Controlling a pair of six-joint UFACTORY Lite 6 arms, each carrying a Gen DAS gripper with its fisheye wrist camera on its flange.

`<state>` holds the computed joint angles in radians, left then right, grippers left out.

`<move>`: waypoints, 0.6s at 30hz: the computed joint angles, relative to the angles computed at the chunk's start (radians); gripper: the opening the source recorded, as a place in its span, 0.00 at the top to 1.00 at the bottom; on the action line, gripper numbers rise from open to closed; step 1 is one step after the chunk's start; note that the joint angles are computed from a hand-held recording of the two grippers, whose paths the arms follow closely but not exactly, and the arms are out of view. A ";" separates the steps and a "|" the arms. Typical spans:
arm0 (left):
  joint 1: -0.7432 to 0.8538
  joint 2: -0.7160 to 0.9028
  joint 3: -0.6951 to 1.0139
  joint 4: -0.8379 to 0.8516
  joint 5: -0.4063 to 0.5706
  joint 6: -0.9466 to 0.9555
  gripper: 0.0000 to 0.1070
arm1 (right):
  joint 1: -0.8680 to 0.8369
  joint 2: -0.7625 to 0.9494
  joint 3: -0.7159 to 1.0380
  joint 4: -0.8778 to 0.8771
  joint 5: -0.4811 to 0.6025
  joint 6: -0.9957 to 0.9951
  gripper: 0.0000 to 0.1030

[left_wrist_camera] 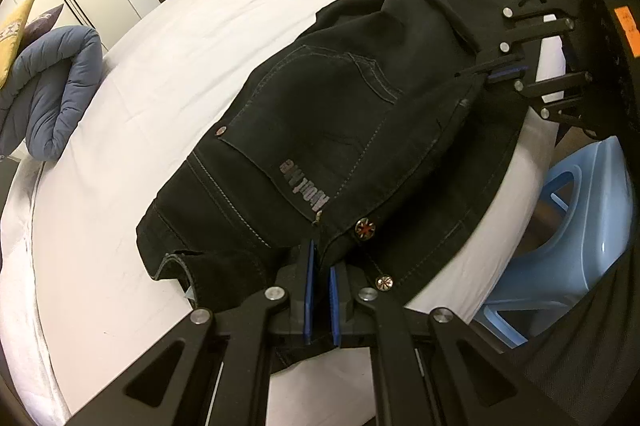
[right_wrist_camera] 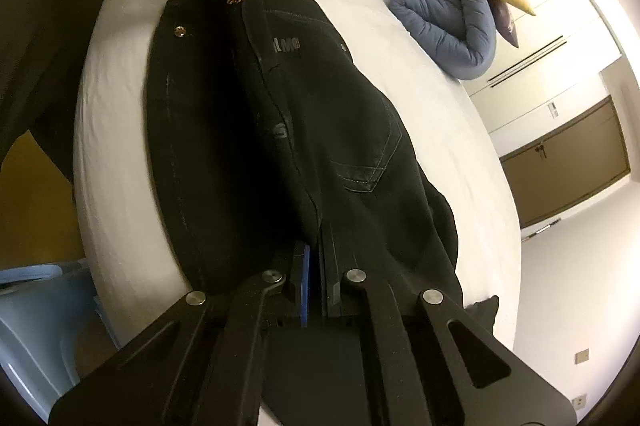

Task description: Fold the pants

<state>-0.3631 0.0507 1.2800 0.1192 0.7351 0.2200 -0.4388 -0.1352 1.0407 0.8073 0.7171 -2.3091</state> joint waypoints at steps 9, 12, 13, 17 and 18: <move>-0.065 -0.044 -0.095 0.080 -0.023 -0.055 0.94 | -0.016 -0.063 -0.134 0.083 -0.044 -0.238 0.99; -0.068 -0.060 -0.112 0.083 -0.026 -0.062 0.94 | -0.007 -0.090 -0.167 0.080 -0.049 -0.251 0.99; -0.075 -0.066 -0.117 0.093 -0.023 -0.068 0.94 | -0.001 -0.098 -0.176 0.085 -0.054 -0.259 0.99; -0.106 -0.089 -0.143 0.190 -0.007 -0.106 0.94 | 0.044 -0.128 -0.198 0.074 -0.072 -0.225 0.99; -0.109 -0.094 -0.148 0.204 -0.006 -0.117 0.94 | 0.049 -0.156 -0.225 0.071 -0.073 -0.216 0.99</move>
<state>-0.4718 -0.0433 1.1320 0.3227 0.7291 0.1028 -0.3903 -0.2914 0.8153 0.8779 0.6443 -2.5256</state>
